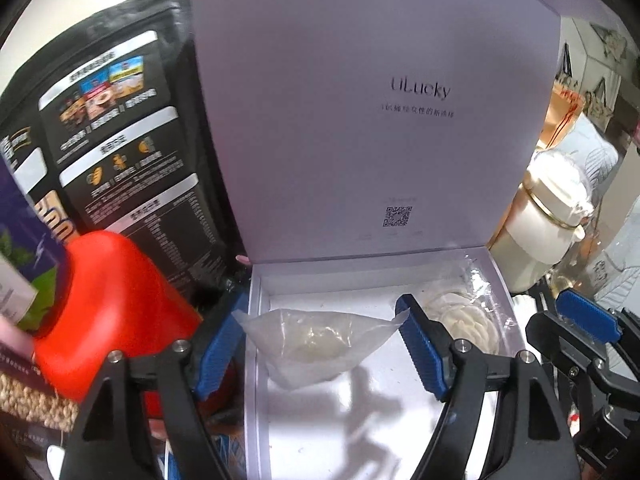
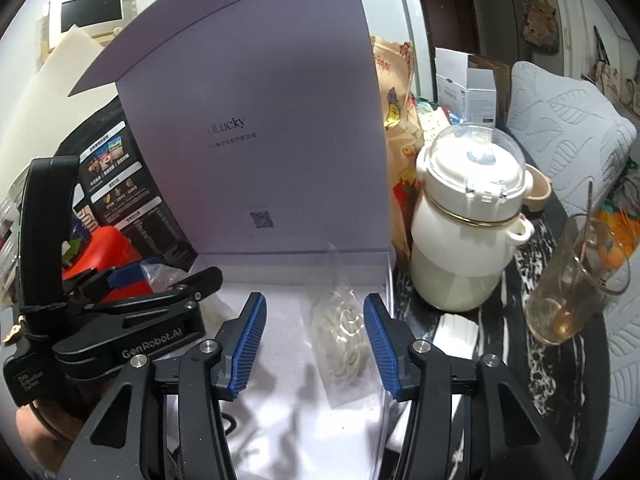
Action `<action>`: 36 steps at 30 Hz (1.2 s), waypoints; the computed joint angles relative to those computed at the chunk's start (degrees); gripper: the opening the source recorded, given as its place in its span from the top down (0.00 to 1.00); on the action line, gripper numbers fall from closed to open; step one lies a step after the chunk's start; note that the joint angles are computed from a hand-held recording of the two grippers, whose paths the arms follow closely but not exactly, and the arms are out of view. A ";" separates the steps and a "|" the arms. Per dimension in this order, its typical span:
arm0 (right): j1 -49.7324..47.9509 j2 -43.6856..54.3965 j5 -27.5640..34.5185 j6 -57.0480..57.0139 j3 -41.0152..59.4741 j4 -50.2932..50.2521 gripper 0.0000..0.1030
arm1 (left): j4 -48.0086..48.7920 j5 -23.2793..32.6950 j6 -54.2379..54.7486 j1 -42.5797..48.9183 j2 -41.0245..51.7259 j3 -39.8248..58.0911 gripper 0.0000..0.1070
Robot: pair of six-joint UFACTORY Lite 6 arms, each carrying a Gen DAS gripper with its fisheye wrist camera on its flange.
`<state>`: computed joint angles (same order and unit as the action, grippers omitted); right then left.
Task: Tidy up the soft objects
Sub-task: 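Withdraw both grippers from the box back over the table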
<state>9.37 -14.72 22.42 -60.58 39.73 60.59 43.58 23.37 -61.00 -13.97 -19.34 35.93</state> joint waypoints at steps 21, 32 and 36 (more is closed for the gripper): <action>-1.07 -24.48 12.16 26.35 -0.29 -24.93 0.48 | -0.78 29.02 -0.01 -20.07 -24.44 4.12 0.29; -1.14 -39.59 22.17 36.05 3.11 -33.38 0.48 | 12.15 65.77 -20.98 -61.81 -29.65 9.30 0.29; -0.35 -44.45 25.35 40.13 3.49 -36.49 0.48 | 13.15 77.87 -28.22 -76.34 -29.44 10.01 0.29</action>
